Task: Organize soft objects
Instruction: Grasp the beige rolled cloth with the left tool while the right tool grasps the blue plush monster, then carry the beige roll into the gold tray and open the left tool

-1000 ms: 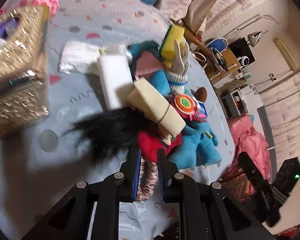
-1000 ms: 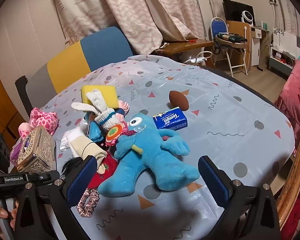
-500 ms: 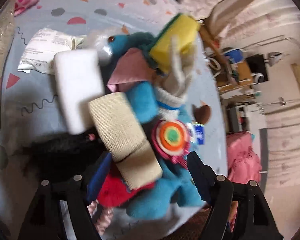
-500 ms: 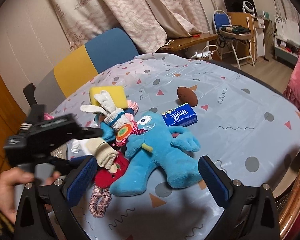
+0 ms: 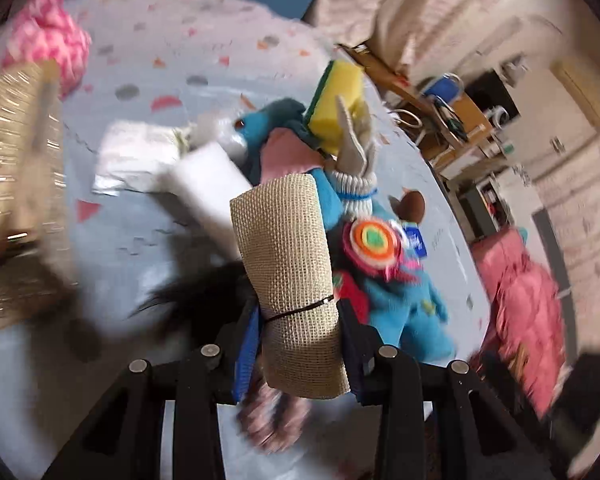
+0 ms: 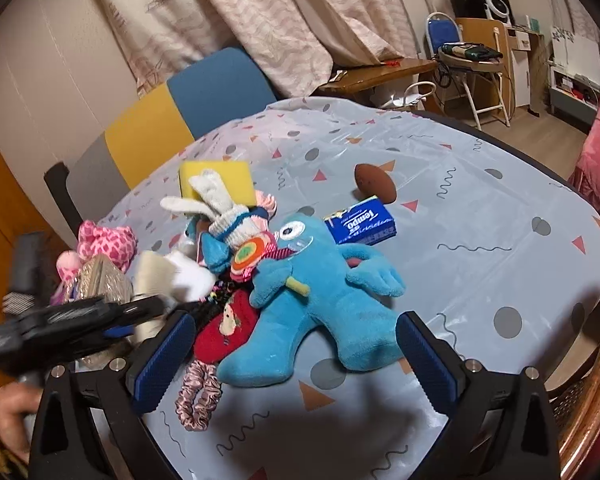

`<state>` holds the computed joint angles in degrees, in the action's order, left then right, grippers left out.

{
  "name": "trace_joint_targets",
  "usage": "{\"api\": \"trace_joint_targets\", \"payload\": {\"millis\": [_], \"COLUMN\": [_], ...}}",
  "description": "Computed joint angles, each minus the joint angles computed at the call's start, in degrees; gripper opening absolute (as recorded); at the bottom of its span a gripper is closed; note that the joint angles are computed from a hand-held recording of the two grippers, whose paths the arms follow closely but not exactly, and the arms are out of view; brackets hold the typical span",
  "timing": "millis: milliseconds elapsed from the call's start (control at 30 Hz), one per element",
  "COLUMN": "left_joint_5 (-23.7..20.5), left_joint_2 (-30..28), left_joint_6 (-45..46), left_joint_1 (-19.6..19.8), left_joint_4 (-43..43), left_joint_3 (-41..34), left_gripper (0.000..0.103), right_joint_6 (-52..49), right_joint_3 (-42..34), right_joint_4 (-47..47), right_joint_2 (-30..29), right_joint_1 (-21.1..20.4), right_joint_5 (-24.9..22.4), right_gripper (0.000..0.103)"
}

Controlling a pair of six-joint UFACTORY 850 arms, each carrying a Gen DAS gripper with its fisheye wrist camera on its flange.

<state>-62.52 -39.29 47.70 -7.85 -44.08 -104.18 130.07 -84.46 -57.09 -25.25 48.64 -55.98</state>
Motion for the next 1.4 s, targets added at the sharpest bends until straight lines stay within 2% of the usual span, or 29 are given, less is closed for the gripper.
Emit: {"api": "trace_joint_targets", "payload": {"millis": [167,300,433,500,633,733,767,833,1067,1200,1400], "left_joint_5": [4.12,6.4,11.28,11.3,11.22,10.75,10.31,9.88,10.8,11.53,9.14], "left_joint_2": [6.26,8.77,10.37,9.72,9.51,8.7,8.36,8.36,8.82,9.36,10.88], "left_joint_6": [12.87,18.32,22.22,21.74,24.08,23.08,22.57,22.01,22.44,23.54,24.92], "left_joint_1": [4.44,7.65,9.56,10.28,10.99,10.9,10.94,11.05,10.5,10.68,12.39], "left_joint_4": [-1.2,0.15,1.48,1.87,-0.72,-0.96,-1.01,-1.01,-1.28,-2.48,-6.04], "left_joint_3": [10.0,15.13,19.71,20.03,20.72,20.4,20.12,20.01,20.83,21.56,21.52], "left_gripper": [0.038,0.038,0.038,0.038,0.038,0.039,0.039,0.039,0.04,0.039,0.038], "right_joint_6": [-8.31,-11.44,-18.73,-24.4,-40.44,-46.43,-45.8,-42.36,-42.78,-43.52,-44.98], "right_joint_3": [-3.18,-3.33,-6.7,-9.44,-14.84,-16.32,-15.25,-12.72,-9.89,-10.78,-11.93], "right_joint_4": [4.98,8.83,11.58,14.19,23.79,28.47,28.14,26.15,27.36,27.68,27.85], "right_joint_2": [-2.32,-1.87,-2.99,-4.84,-10.0,-12.47,-12.06,-10.92,-9.52,-10.27,-11.0], "right_joint_1": [-0.78,-2.6,-5.1,-6.78,-11.63,-13.36,-13.47,-13.39,-13.8,-14.08,-13.84], "right_joint_5": [0.05,3.16,1.68,0.01,1.19,1.52,2.89,5.25,8.43,8.35,7.18], "right_gripper": [0.099,0.092,0.092,0.092,0.092,0.093,0.094,0.089,0.088,0.088,0.087]}}
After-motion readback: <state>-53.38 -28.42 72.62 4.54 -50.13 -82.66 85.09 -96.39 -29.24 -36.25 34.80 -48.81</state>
